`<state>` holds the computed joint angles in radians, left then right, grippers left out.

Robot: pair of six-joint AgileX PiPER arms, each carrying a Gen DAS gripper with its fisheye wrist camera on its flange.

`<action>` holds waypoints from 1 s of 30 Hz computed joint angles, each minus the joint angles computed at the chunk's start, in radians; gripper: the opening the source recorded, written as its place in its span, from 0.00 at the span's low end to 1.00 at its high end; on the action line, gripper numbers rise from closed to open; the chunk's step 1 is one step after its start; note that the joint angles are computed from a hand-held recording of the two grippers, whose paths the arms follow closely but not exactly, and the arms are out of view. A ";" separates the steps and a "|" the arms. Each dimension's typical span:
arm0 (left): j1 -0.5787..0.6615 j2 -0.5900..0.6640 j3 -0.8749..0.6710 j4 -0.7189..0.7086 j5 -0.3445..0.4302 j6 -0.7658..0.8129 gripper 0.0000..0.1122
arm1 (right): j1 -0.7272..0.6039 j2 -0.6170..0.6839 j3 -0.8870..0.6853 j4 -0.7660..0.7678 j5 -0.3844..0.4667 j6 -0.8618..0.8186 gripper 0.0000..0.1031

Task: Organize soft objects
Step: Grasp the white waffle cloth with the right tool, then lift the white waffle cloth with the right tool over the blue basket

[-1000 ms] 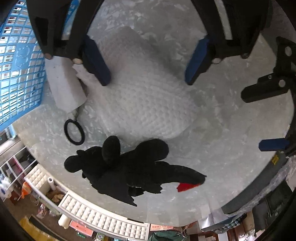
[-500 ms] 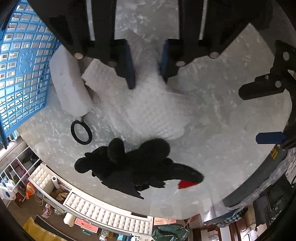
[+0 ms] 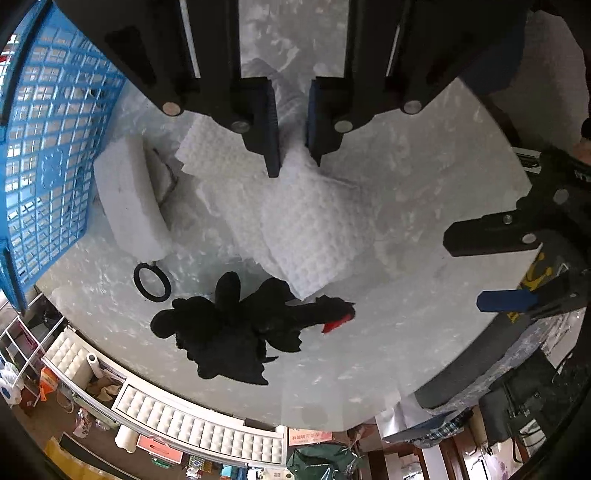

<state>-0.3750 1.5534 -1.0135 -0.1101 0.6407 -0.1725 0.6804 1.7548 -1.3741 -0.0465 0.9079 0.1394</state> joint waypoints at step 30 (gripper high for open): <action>-0.123 0.115 -0.413 0.106 0.256 -0.092 0.92 | -0.286 -0.218 -0.198 0.091 0.147 -0.261 0.11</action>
